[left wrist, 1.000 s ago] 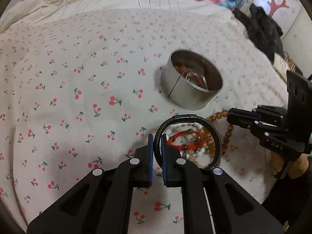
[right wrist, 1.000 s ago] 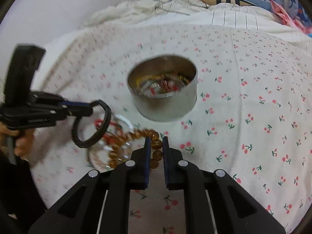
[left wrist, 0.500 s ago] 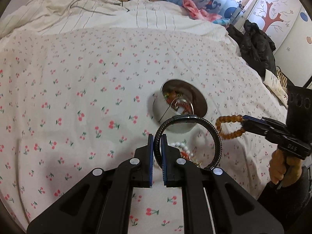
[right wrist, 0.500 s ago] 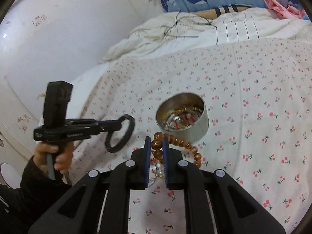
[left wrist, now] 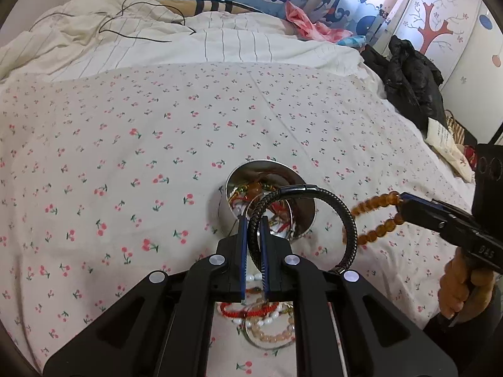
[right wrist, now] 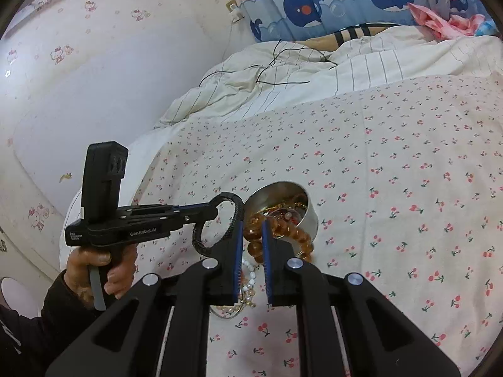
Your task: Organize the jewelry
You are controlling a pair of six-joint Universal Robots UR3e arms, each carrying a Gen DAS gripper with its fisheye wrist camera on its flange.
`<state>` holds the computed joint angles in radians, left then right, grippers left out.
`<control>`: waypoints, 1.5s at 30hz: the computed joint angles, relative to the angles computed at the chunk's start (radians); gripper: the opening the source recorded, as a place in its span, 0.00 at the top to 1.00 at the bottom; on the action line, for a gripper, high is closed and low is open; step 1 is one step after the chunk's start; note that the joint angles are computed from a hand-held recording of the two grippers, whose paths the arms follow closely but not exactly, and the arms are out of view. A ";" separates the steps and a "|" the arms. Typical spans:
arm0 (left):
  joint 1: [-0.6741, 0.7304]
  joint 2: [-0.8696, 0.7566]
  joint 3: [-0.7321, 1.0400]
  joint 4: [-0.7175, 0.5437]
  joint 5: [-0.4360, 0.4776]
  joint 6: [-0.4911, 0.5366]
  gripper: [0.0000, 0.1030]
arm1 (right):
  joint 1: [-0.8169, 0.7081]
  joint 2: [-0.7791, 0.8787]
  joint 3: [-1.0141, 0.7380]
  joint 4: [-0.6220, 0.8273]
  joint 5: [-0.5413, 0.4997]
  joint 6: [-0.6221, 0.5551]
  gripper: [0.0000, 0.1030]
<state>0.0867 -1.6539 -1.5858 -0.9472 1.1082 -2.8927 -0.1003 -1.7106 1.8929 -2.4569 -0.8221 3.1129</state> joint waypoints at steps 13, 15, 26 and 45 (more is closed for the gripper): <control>-0.105 -0.115 0.077 0.104 0.117 -0.089 0.93 | 0.002 0.064 -0.034 -0.103 0.037 0.088 0.88; -0.124 -0.141 0.096 0.117 0.151 -0.100 0.93 | 0.006 0.085 -0.050 -0.120 0.043 0.104 0.88; -0.151 -0.210 0.154 0.118 0.223 -0.098 0.92 | 0.062 0.212 -0.151 -0.209 0.023 0.185 0.88; 0.008 -0.148 0.100 0.087 0.121 -0.137 0.85 | 0.187 0.456 -0.348 -0.134 -0.179 0.279 0.76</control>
